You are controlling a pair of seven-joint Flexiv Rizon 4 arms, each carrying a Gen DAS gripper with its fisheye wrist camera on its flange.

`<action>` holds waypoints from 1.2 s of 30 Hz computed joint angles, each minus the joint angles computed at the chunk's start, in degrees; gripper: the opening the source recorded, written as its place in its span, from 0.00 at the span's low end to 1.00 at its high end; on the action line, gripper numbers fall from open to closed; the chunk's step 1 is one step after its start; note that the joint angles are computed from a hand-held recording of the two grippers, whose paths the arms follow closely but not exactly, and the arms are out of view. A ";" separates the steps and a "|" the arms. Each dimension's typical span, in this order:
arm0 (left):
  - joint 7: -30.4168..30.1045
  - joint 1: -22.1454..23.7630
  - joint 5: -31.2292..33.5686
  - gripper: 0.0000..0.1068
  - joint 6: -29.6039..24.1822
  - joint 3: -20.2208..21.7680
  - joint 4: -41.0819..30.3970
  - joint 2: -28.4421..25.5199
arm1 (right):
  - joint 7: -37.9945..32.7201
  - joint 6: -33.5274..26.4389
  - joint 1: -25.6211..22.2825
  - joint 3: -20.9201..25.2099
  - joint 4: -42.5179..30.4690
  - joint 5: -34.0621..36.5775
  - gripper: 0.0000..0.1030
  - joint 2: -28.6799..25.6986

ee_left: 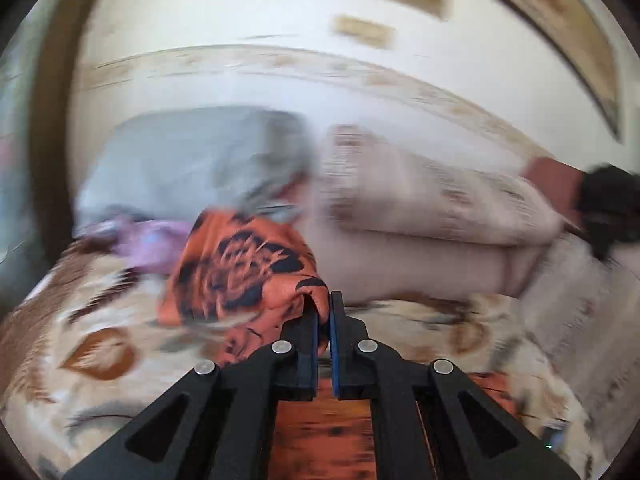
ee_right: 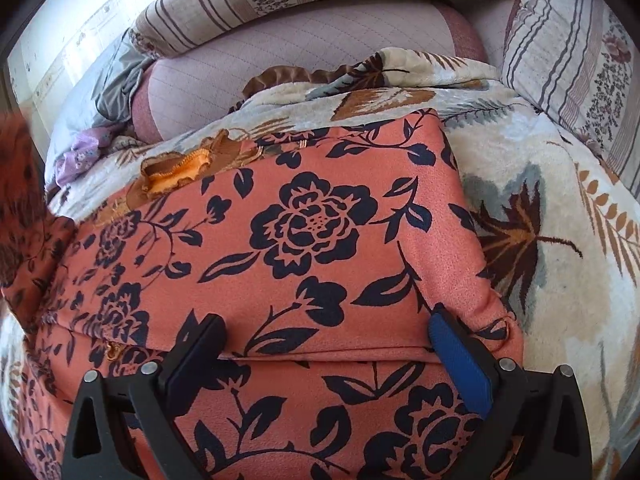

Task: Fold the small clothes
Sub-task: 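Fold the held side over the shirt body with the left tool, release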

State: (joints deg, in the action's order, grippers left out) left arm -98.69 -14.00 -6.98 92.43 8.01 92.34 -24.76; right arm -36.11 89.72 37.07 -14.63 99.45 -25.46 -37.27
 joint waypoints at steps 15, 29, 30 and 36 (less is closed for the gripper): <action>-15.62 -5.22 7.11 0.68 -13.72 3.69 5.45 -4.07 | -11.64 8.17 -36.99 46.54 -1.67 14.65 0.99 -1.97; -17.76 2.16 7.78 0.72 -9.26 1.42 14.79 -3.84 | -11.14 -26.45 -19.51 28.41 -18.91 -1.36 0.15 -0.87; -19.20 0.87 7.86 0.72 -8.91 3.05 14.84 -3.30 | -9.77 -25.70 -17.97 25.98 -18.08 -2.20 0.16 -0.19; -17.93 -2.52 9.52 0.79 -8.21 7.31 11.66 -4.27 | -8.76 -31.99 -15.96 22.37 -19.63 6.58 0.80 -3.13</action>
State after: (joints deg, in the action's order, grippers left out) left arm -116.62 -16.52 2.54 84.22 15.32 104.00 -29.03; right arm -44.86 57.73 21.11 7.74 79.82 -18.87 -40.41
